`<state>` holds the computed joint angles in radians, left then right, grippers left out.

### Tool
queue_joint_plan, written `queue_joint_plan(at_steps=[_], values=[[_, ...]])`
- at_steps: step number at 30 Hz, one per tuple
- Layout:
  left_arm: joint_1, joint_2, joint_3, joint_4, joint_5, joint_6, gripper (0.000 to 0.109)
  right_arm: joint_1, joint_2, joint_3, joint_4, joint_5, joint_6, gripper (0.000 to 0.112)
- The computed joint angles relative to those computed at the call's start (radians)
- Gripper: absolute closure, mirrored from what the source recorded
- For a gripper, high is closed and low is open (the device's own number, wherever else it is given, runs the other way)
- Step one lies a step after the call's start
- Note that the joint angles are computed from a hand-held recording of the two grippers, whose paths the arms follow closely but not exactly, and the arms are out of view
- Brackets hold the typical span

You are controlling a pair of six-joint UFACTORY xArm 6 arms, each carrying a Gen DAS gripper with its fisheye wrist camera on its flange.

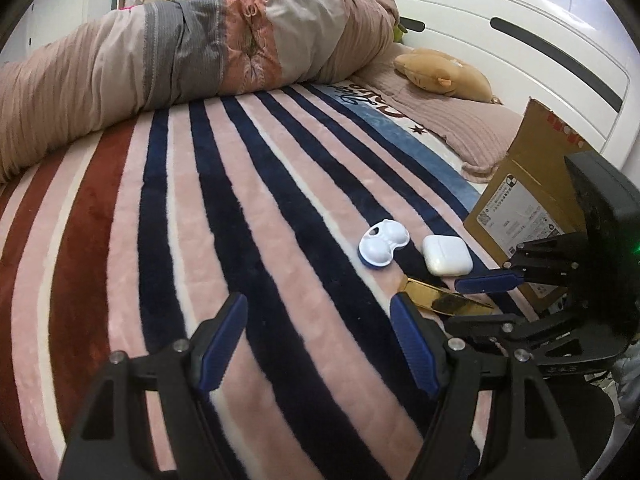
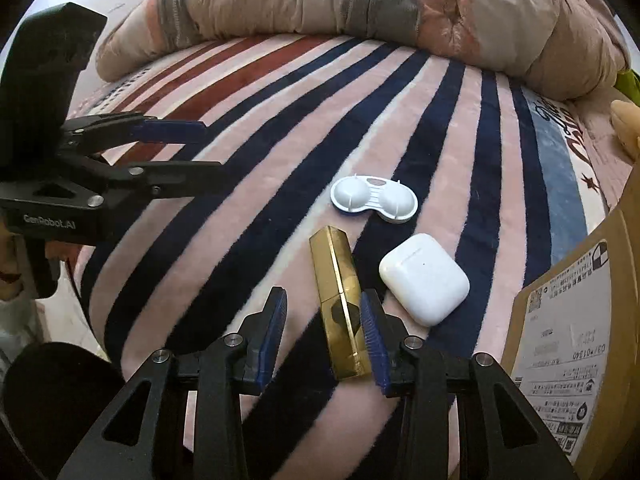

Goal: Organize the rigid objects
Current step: 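Grasp the gold bar case with the right gripper while the left grasps the white lens case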

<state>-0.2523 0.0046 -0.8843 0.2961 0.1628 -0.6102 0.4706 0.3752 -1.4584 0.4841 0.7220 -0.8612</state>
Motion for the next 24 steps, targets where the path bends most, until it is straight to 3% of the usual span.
queue_joint_plan(at_steps=[3, 7, 13, 16, 20, 22, 24], values=[[0.0, 0.013, -0.009, -0.024, -0.005, 0.013, 0.038, 0.019, 0.026, 0.011, -0.127, -0.074, 0.092, 0.093], [0.003, 0.014, -0.013, -0.019, 0.008, 0.008, 0.038, 0.019, 0.02, 0.029, -0.111, -0.112, 0.056, 0.099], [-0.003, 0.041, -0.039, -0.053, 0.013, 0.047, 0.038, -0.003, -0.147, 0.106, 0.161, -0.056, -0.148, 0.099], [-0.023, 0.102, -0.101, -0.156, 0.006, 0.178, 0.038, -0.052, -0.262, 0.112, 0.312, 0.056, -0.249, 0.099], [-0.055, 0.231, -0.245, -0.275, 0.022, 0.377, 0.04, -0.121, -0.318, 0.07, 0.378, 0.132, -0.255, 0.099], [-0.073, 0.307, -0.331, -0.41, 0.044, 0.543, 0.053, -0.156, -0.319, 0.045, 0.375, 0.145, -0.229, 0.099], [-0.079, 0.367, -0.402, -0.415, 0.085, 0.58, 0.063, -0.183, -0.317, 0.035, 0.348, 0.118, -0.2, 0.099]])
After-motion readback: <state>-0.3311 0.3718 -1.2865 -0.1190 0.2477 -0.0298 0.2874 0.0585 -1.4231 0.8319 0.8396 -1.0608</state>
